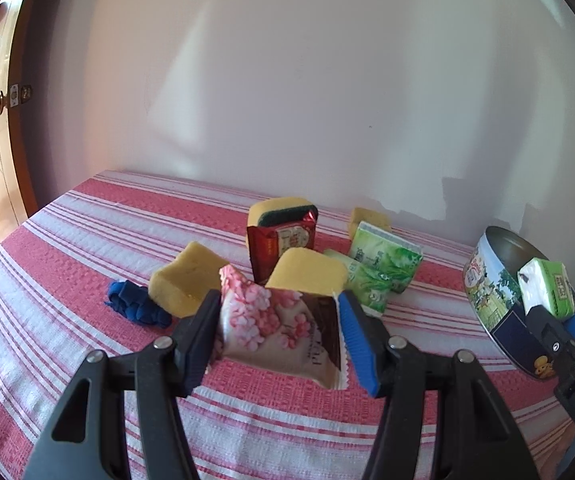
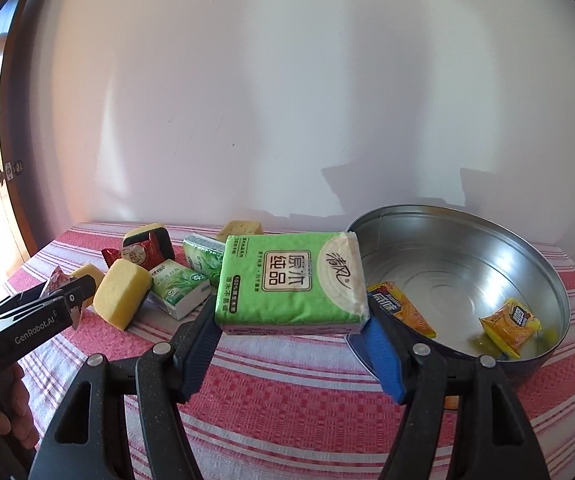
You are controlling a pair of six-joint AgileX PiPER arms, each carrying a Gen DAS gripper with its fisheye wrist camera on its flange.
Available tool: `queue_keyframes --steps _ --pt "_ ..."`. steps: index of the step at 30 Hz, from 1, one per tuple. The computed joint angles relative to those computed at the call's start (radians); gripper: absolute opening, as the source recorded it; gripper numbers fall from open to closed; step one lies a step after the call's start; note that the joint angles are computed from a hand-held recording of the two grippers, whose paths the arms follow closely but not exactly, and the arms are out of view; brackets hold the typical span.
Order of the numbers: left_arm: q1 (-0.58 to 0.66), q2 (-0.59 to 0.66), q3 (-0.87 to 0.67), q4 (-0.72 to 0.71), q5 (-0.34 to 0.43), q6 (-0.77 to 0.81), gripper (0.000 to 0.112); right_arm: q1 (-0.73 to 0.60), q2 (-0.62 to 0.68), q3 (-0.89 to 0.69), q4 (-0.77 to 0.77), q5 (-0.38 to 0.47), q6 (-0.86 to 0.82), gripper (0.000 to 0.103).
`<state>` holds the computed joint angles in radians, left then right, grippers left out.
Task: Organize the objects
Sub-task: 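Carry the tissue pack and floral bag into the tin and release both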
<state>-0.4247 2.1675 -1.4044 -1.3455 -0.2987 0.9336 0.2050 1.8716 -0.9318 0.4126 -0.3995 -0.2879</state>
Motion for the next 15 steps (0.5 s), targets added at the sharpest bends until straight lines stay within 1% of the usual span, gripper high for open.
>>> queue_keyframes --steps 6,9,15 --pt "-0.047 -0.006 -0.01 -0.011 -0.043 0.016 0.059 -0.036 -0.024 0.027 -0.092 -0.018 0.073 0.07" --pt "-0.064 -0.004 -0.023 -0.006 -0.039 0.001 0.059 -0.063 -0.035 0.038 -0.137 -0.018 0.109 0.07" --pt "-0.11 0.027 -0.099 -0.142 -0.057 0.147 0.059 -0.111 -0.039 0.041 -0.22 -0.011 0.17 0.07"
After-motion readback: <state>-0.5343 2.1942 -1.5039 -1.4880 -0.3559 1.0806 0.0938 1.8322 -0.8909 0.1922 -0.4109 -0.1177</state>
